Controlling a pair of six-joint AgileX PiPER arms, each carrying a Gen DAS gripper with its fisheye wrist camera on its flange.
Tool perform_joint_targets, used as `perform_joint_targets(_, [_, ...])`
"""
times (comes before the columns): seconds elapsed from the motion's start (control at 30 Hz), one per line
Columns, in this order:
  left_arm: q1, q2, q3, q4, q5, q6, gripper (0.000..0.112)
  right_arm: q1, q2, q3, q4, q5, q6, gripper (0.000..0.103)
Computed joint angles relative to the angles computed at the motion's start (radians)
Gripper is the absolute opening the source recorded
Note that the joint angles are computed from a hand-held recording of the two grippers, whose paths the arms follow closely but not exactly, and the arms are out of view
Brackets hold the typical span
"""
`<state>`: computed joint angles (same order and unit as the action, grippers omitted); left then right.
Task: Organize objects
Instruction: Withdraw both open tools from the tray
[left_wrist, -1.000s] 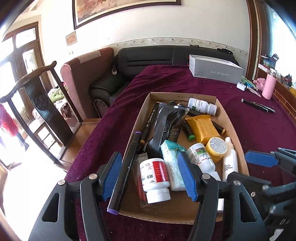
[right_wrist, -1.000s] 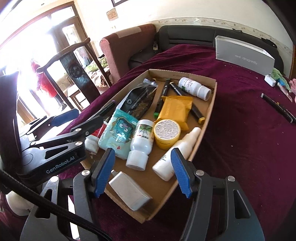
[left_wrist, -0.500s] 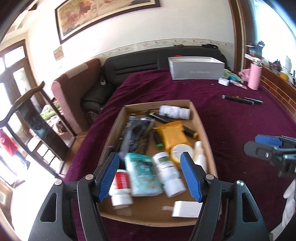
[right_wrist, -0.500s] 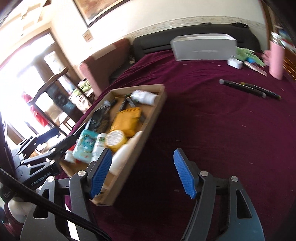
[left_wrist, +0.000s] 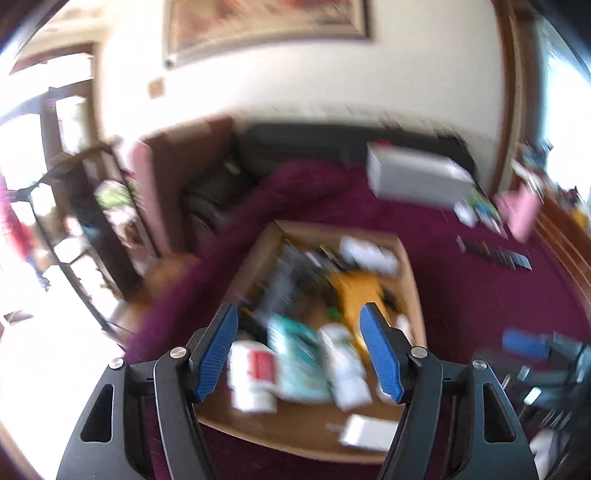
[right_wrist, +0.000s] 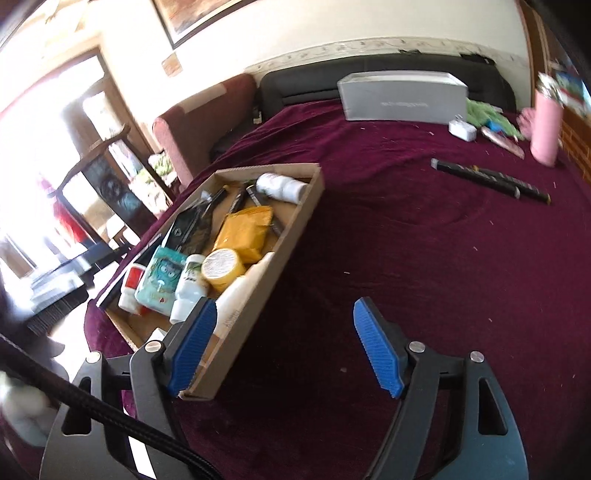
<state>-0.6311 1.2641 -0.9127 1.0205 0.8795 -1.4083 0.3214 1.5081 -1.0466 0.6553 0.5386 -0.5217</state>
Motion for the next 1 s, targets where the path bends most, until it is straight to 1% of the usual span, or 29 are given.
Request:
perform_joint_targets(0.03, [-0.029,-0.03,0.013,0.064,0.054,-0.071,0.078,0.041,0.006,-0.012,-0.069,-0.024,0.066,0.077])
perform_joint_targets(0.07, [-0.05,-0.064,0.025,0.107,0.093,-0.123,0.09,0.075,0.011,-0.023,-0.135,-0.043,0.13,0.077])
perform_joint_targets(0.1, [-0.05,-0.096,0.033,0.119,0.099,-0.142,0.096,0.109,0.016,-0.037,-0.224,-0.062,0.217,0.077])
perform_joint_targets(0.13, [-0.041,-0.124,0.043,0.113,0.087,-0.149,0.102,0.141,0.019,-0.048,-0.315,-0.08,0.305,0.077])
perform_joint_targets(0.2, [0.019,-0.175,0.056,0.054,0.024,-0.118,0.102,0.177,0.019,-0.063,-0.426,-0.1,0.415,0.077])
perform_joint_targets(0.23, [0.063,-0.195,0.063,0.016,-0.022,-0.082,0.102,0.191,0.014,-0.064,-0.471,-0.11,0.463,0.077])
perform_joint_targets(0.27, [0.09,-0.203,0.067,-0.011,-0.042,-0.059,0.102,0.201,0.008,-0.062,-0.509,-0.118,0.502,0.077])
perform_joint_targets(0.3, [0.112,-0.2,0.063,-0.038,-0.037,-0.038,0.102,0.213,0.0,-0.056,-0.553,-0.126,0.547,0.077])
perform_joint_targets(0.37, [0.133,-0.175,0.047,-0.081,-0.001,-0.017,0.102,0.234,-0.015,-0.042,-0.628,-0.136,0.623,0.078])
perform_joint_targets(0.43, [0.125,-0.163,0.044,-0.092,0.044,-0.03,0.102,0.26,-0.024,-0.029,-0.72,-0.14,0.713,0.078])
perform_joint_targets(0.47, [0.111,-0.159,0.051,-0.082,0.058,-0.053,0.102,0.269,-0.028,-0.023,-0.738,-0.14,0.73,0.078])
perform_joint_targets(0.53, [0.064,-0.147,0.053,-0.053,0.124,-0.1,0.102,0.284,-0.031,-0.016,-0.754,-0.136,0.742,0.078])
perform_joint_targets(0.6, [0.028,-0.142,0.056,-0.031,0.17,-0.135,0.102,0.303,-0.028,-0.017,-0.785,-0.128,0.769,0.078])
perform_joint_targets(0.67, [0.004,-0.148,0.056,-0.031,0.219,-0.151,0.102,0.319,-0.025,-0.017,-0.805,-0.123,0.782,0.078])
perform_joint_targets(0.73, [0.005,-0.148,0.055,-0.047,0.251,-0.15,0.102,0.334,-0.026,-0.014,-0.824,-0.118,0.798,0.078])
perform_joint_targets(0.87, [0.03,-0.153,0.061,-0.092,0.241,-0.116,0.102,0.359,-0.027,-0.014,-0.866,-0.11,0.833,0.079])
perform_joint_targets(1.0, [0.013,-0.124,0.053,-0.087,0.265,-0.121,0.102,0.374,-0.025,-0.017,-0.883,-0.099,0.847,0.079])
